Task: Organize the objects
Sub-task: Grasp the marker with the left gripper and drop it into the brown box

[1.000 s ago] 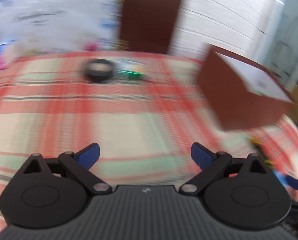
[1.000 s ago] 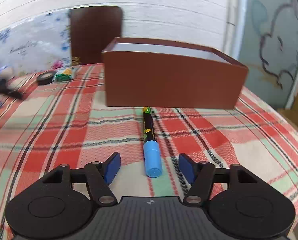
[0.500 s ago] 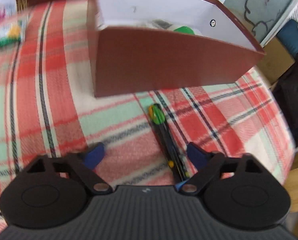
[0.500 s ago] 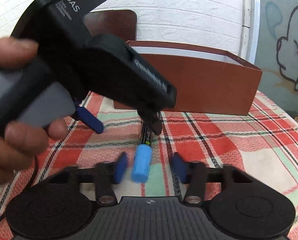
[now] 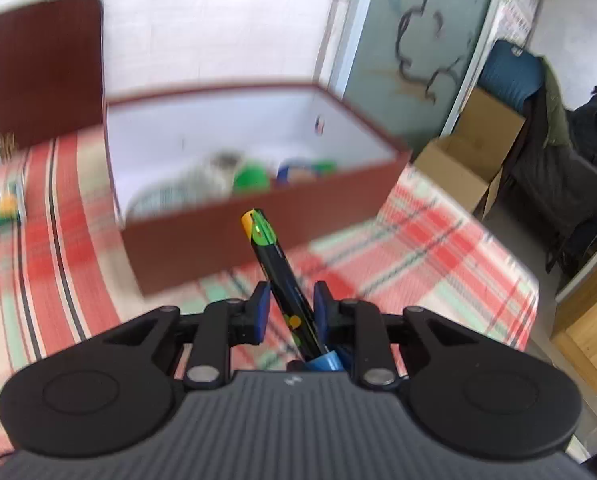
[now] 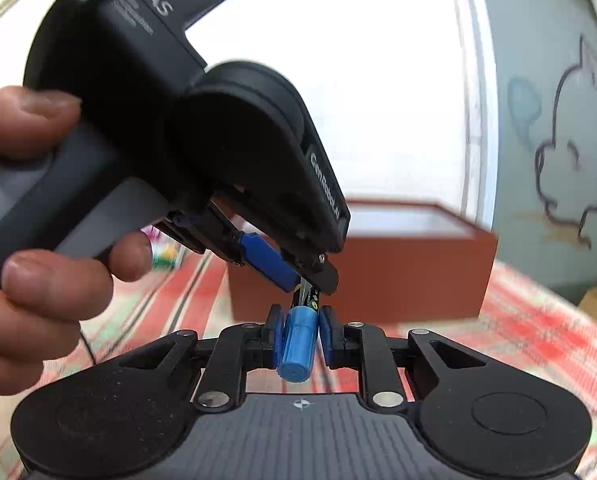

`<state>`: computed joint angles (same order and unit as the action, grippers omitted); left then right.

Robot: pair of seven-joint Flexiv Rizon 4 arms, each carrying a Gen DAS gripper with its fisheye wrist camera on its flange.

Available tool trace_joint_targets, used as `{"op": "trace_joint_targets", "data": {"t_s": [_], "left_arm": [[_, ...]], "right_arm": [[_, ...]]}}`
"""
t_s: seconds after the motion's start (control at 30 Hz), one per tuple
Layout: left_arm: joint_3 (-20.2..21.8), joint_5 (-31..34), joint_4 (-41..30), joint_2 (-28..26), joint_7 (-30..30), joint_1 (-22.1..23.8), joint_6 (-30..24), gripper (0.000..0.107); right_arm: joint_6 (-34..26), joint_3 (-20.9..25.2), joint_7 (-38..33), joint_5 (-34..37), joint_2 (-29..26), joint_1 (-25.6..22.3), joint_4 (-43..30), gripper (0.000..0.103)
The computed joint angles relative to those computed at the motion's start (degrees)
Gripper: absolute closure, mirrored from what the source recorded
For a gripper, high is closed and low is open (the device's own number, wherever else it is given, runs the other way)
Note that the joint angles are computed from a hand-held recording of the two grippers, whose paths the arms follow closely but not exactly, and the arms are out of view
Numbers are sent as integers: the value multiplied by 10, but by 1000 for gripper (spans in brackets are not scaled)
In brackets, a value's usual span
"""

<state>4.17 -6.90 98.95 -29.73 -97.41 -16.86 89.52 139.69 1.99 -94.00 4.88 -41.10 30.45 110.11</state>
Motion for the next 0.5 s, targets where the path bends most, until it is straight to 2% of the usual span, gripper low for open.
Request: {"op": "trace_joint_targets", "data": {"t_s": [0.1,0.2,0.27,0.3,0.33,0.37,0.4,0.43,0.47,0.5], "left_arm": [[42,17,-44,-15,-5,-22,-5,81],[57,17,-97,-36,-14,-16,-38,82],[97,28,-151,-66,-42,-28,-61,81],[125,37,-174,-77,-66,-39,-79,78],[144,44,-199,-90,-86,-43,-99,67],[158,50,-220,-102,-104,-43,-114,61],[175,60,-235,-111,-122,-46,-126,62],[195,73,-246,-117,-142,-54,-142,62],[204,84,-245,-115,-161,-56,-151,61],[194,84,-233,-107,-163,-48,-143,59]], "right_arm": [[-16,-7,9,1,-17,1,-56,84],[-59,-14,33,0,-41,2,-133,84],[-100,-34,40,14,-64,16,-193,85],[-129,-44,48,22,-77,21,-226,85],[-160,-60,56,38,-91,31,-261,84],[-183,-81,62,51,-109,43,-296,77],[-209,-110,61,62,-125,58,-324,61],[-234,-142,60,72,-136,75,-340,58],[-235,-156,44,91,-140,85,-345,58],[-221,-151,65,73,-136,78,-331,58]]}}
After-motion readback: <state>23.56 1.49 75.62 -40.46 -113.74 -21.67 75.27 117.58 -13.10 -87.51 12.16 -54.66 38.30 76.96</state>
